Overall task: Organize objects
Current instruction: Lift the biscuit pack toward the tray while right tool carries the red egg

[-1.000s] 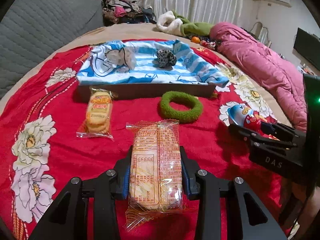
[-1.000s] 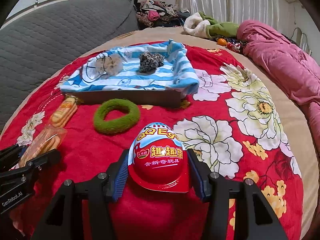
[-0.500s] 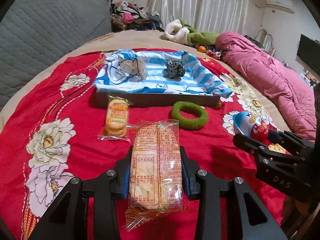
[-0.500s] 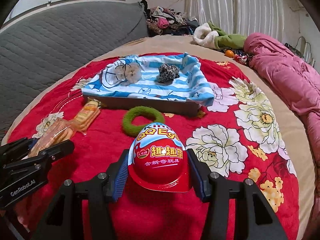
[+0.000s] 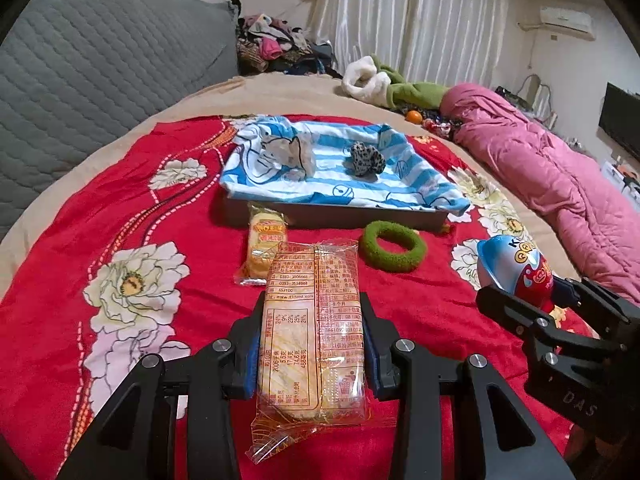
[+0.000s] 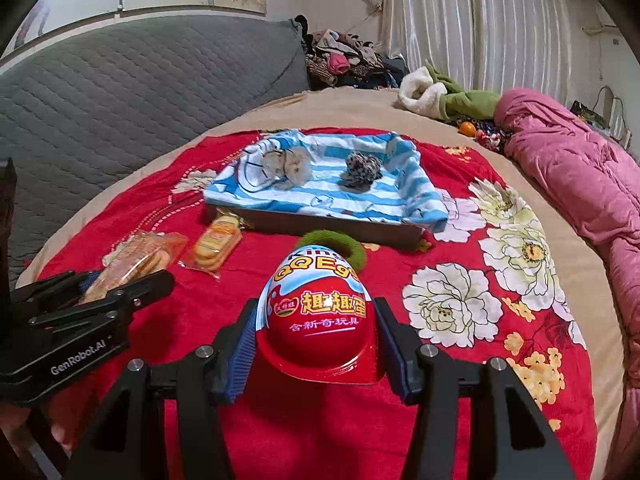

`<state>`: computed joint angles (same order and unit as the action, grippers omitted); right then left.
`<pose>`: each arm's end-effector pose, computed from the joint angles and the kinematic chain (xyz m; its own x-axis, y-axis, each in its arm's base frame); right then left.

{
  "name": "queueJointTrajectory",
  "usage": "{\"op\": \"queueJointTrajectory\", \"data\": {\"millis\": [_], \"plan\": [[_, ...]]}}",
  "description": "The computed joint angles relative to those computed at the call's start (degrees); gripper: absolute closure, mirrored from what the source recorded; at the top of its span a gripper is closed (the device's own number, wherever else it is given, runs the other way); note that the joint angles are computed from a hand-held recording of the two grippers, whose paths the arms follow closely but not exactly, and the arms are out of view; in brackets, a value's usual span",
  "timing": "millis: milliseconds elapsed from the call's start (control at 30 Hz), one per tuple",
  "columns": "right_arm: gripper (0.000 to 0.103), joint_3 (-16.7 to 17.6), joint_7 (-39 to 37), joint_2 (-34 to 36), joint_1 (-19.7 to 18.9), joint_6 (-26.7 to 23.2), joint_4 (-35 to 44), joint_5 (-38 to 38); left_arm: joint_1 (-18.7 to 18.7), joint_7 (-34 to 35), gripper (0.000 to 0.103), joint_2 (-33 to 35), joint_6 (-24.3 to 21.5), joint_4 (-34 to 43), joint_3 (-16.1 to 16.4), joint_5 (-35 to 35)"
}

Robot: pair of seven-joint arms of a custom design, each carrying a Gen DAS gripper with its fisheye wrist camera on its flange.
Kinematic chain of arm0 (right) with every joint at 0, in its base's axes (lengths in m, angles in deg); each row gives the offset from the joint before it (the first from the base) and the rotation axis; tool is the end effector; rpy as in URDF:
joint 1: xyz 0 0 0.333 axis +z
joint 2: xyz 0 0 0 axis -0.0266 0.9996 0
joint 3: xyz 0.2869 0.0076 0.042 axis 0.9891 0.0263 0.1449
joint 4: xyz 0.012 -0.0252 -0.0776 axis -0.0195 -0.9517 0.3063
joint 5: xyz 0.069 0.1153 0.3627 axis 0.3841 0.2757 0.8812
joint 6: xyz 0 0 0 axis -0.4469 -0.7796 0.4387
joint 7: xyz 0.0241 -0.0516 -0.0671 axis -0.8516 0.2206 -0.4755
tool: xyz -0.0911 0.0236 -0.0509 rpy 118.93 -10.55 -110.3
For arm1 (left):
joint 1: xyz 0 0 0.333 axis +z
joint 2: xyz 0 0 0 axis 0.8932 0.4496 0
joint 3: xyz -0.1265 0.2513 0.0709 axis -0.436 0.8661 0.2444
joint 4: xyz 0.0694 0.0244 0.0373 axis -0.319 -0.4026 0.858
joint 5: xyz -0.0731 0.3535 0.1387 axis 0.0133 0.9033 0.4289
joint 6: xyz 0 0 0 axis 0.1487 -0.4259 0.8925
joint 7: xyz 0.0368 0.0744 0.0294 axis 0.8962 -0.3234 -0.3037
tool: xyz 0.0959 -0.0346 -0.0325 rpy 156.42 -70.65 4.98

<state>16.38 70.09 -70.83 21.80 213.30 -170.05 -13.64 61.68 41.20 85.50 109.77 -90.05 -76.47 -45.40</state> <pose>0.5702 0.2707 0.4456 0.1290 -0.9907 -0.0432 -0.6600 -0.0533 -0.7493 0.5992 -0.1379 0.4301 -0.2233 -0.9663 0.1284 -0.6751 0.0583 -0.7354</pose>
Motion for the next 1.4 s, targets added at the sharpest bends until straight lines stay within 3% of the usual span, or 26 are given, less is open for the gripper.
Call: {"op": "queueJointTrajectory", "data": {"millis": [200, 633, 733, 867, 933, 1033, 1200, 1400], "plan": [[0.048, 0.3, 3.0, -1.6, 1.1, -0.7, 0.2, -3.8, 2.0, 4.8, 0.062, -2.3, 0.7, -1.4, -1.8, -5.8], [0.048, 3.1, 12.0, -5.5, 0.4, -3.1, 0.0, -13.6, -1.0, 14.0, 0.062, -7.3, 1.8, -3.7, 0.8, -16.9], [0.054, 3.8, 13.7, -6.2, -0.1, -3.3, 0.1, -15.0, -2.2, 14.3, 0.062, -8.1, 2.0, -3.8, 2.1, -16.9], [0.054, 4.5, 15.3, -6.7, -0.6, -4.4, 0.9, -17.4, -2.8, 15.2, 0.062, -7.7, 2.1, -2.6, 3.0, -18.0], [0.054, 5.0, 13.1, -5.6, -0.9, -6.2, 2.4, -15.2, -3.2, 11.1, 0.062, -6.8, 2.0, -2.1, 3.9, -13.2], [0.057, 4.8, 10.1, -4.0, -1.1, -6.8, 3.1, -11.4, -2.0, 13.3, 0.062, -6.1, 0.6, -1.3, 2.7, -16.3], [0.058, 3.7, 8.5, -2.2, -0.5, -5.6, 3.2, -8.7, -1.6, 13.0, 0.062, -5.1, 1.0, -0.5, 2.2, -14.9], [0.058, 2.6, 7.3, -0.7, 0.7, -5.2, 4.6, -8.0, -1.3, 8.9, 0.062, -3.3, 0.6, 1.2, 2.4, -9.3]]}}
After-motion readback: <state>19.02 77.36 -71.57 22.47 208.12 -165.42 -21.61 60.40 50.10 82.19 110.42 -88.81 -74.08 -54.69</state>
